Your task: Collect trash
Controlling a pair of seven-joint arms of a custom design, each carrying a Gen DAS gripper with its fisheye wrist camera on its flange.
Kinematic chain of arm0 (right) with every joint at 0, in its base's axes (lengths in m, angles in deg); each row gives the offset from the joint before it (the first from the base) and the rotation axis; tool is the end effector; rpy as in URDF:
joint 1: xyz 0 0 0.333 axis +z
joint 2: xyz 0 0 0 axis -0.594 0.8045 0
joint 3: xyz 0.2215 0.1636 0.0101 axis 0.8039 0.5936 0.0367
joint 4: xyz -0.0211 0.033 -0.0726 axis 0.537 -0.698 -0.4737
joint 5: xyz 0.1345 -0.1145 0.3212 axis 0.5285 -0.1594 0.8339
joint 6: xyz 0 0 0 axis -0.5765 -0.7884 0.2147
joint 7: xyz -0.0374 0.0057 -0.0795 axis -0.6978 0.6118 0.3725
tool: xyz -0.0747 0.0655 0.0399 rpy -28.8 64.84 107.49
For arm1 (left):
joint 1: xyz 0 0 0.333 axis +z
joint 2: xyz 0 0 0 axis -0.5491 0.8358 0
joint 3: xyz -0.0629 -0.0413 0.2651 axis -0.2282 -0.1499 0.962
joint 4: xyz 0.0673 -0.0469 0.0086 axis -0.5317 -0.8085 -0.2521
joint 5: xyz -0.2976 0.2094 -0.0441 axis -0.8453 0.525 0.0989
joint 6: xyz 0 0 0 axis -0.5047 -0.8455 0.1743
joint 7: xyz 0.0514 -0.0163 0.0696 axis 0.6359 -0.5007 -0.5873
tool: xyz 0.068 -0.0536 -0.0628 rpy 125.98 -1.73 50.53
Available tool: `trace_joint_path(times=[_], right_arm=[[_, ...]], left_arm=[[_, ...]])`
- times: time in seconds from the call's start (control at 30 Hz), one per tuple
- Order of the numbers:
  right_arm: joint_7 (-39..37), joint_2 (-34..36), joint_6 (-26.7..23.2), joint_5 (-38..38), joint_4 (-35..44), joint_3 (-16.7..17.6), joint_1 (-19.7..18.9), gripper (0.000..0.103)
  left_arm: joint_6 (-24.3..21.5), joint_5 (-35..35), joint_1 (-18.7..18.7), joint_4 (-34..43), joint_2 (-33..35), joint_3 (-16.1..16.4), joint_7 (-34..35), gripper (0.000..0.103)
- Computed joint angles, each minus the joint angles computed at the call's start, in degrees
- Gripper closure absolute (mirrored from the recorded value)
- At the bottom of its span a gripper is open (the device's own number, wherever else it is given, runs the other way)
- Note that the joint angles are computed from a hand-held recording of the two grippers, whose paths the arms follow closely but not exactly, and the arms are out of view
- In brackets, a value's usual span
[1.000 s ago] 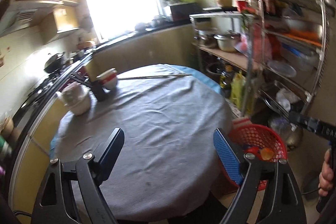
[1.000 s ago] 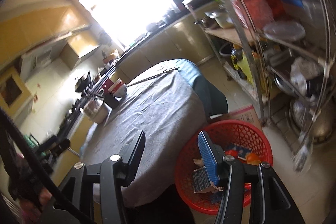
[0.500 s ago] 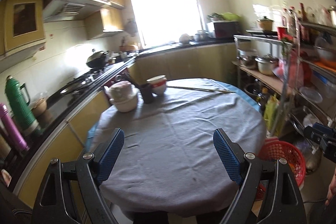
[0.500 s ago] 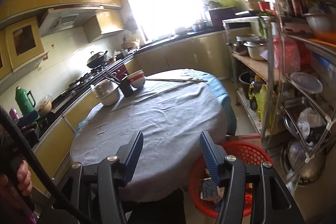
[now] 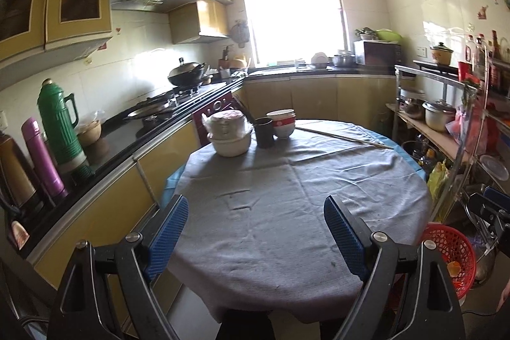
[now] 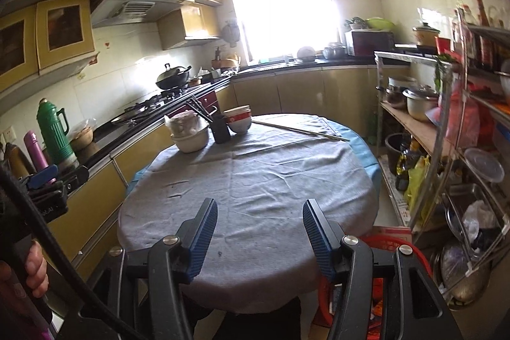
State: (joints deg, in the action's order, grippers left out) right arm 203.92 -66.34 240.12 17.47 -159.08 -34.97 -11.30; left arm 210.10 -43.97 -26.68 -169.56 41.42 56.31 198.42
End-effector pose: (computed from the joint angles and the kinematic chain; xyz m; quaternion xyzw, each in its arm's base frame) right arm 0.6180 0.2603 0.4715 -0.5211 0.6820 -0.3391 0.3852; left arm 0.6823 0.0002 0.4813 -0.5232 0.6754 -0.3607 0.3740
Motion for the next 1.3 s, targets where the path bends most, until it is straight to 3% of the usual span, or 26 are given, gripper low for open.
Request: trace_joint_path(times=[0.3,0.53,0.83,1.3], right_arm=[[-7.5,5.4,-3.3,5.0,8.8,0.7,2.5,0.042],[-11.5,8.7,-5.8,8.5,14.1,-0.4,5.5,0.042],[-12.3,9.9,-8.1,9.2,17.1,-1.6,7.9,0.042],[-10.9,9.9,-8.9,7.5,17.8,-2.1,9.0,0.039]], left_arm=[[1.0,-0.9,1.5,0.5,0.3,0.6,-1.7,0.016],[0.0,-3.0,4.2,1.4,0.5,-1.6,-0.6,0.016],[1.1,-6.0,7.7,0.4,-0.2,-5.7,3.6,0.016],[0.8,-10.5,8.6,-0.7,-1.4,-7.1,8.4,0.016]])
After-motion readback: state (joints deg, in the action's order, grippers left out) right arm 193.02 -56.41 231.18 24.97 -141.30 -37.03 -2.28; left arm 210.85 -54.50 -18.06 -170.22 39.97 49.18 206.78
